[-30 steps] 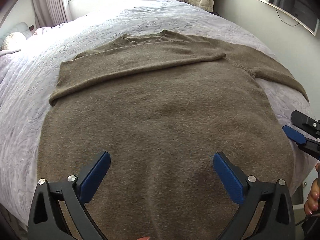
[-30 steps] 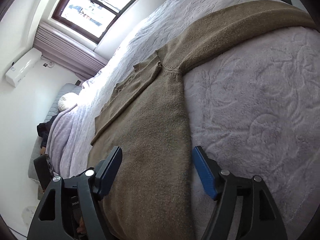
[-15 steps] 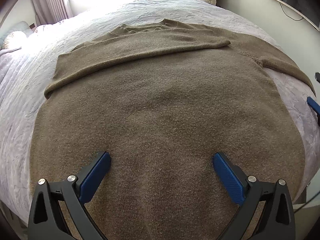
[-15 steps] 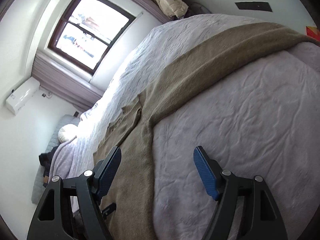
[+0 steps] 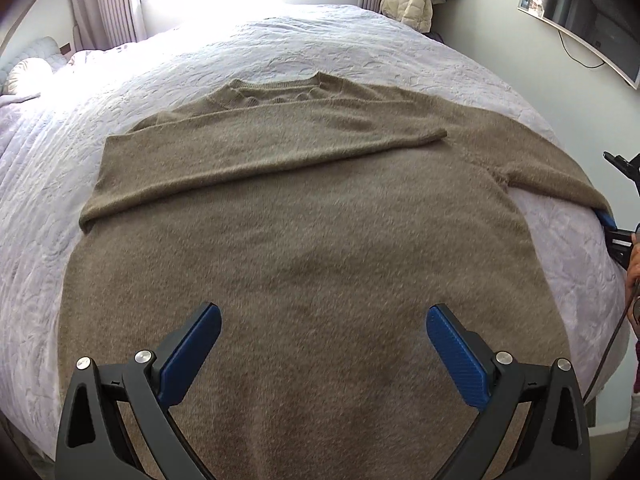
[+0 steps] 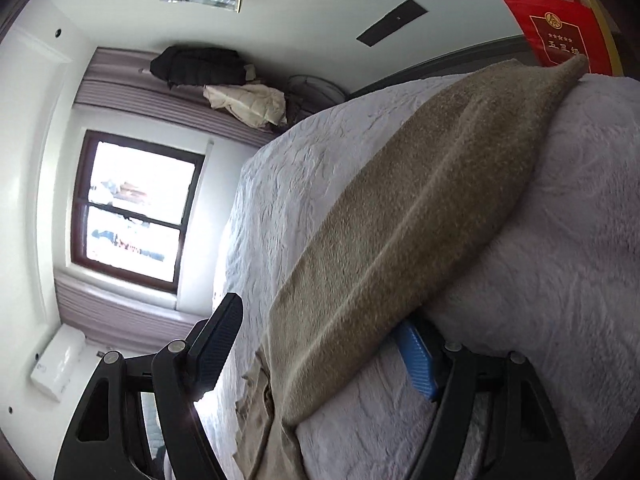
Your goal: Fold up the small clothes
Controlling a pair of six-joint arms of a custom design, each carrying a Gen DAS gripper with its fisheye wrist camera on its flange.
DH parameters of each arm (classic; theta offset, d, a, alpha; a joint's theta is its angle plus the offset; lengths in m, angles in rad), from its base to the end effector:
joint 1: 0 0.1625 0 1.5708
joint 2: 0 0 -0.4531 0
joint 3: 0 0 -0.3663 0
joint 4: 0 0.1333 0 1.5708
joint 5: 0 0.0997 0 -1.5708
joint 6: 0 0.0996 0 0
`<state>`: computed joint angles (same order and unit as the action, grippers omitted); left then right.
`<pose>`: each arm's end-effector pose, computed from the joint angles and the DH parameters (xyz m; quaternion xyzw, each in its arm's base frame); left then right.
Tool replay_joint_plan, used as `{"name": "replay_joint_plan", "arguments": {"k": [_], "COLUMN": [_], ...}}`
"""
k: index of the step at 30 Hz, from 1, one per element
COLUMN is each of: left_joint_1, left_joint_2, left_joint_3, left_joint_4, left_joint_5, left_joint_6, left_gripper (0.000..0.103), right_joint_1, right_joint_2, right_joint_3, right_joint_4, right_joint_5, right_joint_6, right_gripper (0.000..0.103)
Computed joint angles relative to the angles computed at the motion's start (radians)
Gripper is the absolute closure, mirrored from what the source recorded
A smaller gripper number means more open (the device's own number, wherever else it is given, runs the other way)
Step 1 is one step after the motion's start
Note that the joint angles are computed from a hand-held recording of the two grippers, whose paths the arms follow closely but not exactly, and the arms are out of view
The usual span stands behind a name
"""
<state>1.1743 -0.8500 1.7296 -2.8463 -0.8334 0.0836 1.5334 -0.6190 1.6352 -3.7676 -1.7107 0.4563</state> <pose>-0.0674 -0.6796 0.1911 0.1486 0.9052 -0.2363 0.3205 0.0935 -0.6950 0.1687 0.2402 0.7941 -0.5552 0.0587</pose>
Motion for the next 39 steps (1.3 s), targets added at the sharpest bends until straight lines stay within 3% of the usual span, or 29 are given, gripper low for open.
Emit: {"name": "replay_joint_plan", "arguments": {"k": [1, 2, 4, 5, 8, 14, 18, 21, 23, 27, 30, 34, 39], "left_joint_1": [0.0, 0.001, 0.006, 0.008, 0.006, -0.007, -0.026, -0.029, -0.028, -0.019, -0.006, 0.033, 0.093], "left_joint_2": [0.004, 0.01, 0.022, 0.03, 0.072, 0.223, 0.346, 0.433, 0.456, 0.393, 0.332, 0.247, 0.179], "left_joint_3": [-0.009, -0.021, -0.053, -0.076, -0.144, -0.36, -0.492, -0.593, -0.606, -0.569, -0.511, -0.462, -0.43], "left_joint_4": [0.0, 0.0, 0.011, 0.021, 0.003, 0.049, 0.057, 0.144, 0.125, 0.143, 0.06, 0.025, -0.03], "left_joint_5": [-0.002, -0.005, -0.019, -0.027, -0.03, -0.03, 0.006, 0.066, 0.086, 0.013, -0.002, 0.003, 0.085], "left_joint_6": [0.001, 0.002, -0.004, -0.012, 0.003, 0.037, 0.116, 0.154, 0.182, 0.176, 0.216, 0.214, 0.23], "left_gripper": [0.0, 0.0, 0.0, 0.0, 0.0, 0.0, 0.0, 0.0, 0.0, 0.0, 0.0, 0.0, 0.0], "right_joint_1": [-0.002, 0.0, 0.01, 0.014, 0.009, 0.037, 0.056, 0.075, 0.091, 0.129, 0.165, 0.218, 0.283], "right_joint_2": [0.002, 0.004, 0.007, 0.01, 0.017, 0.022, 0.022, 0.03, 0.043, 0.082, 0.132, 0.233, 0.421], "right_joint_3": [-0.006, -0.012, -0.034, -0.049, -0.07, -0.097, -0.125, -0.159, -0.19, -0.275, -0.369, -0.531, -0.819], "right_joint_4": [-0.012, -0.01, 0.026, 0.052, 0.068, 0.08, 0.121, 0.159, 0.197, 0.278, 0.358, 0.527, 0.855], "right_joint_5": [0.0, -0.008, -0.052, -0.081, -0.053, 0.04, 0.077, 0.099, 0.101, 0.092, 0.082, 0.089, 0.037], "right_joint_6": [0.007, 0.009, 0.008, 0.014, 0.017, -0.133, -0.221, -0.28, -0.319, -0.389, -0.453, -0.583, -0.772], "right_gripper": [0.029, 0.041, 0.07, 0.091, 0.092, 0.092, 0.092, 0.092, 0.092, 0.092, 0.092, 0.092, 0.092]}}
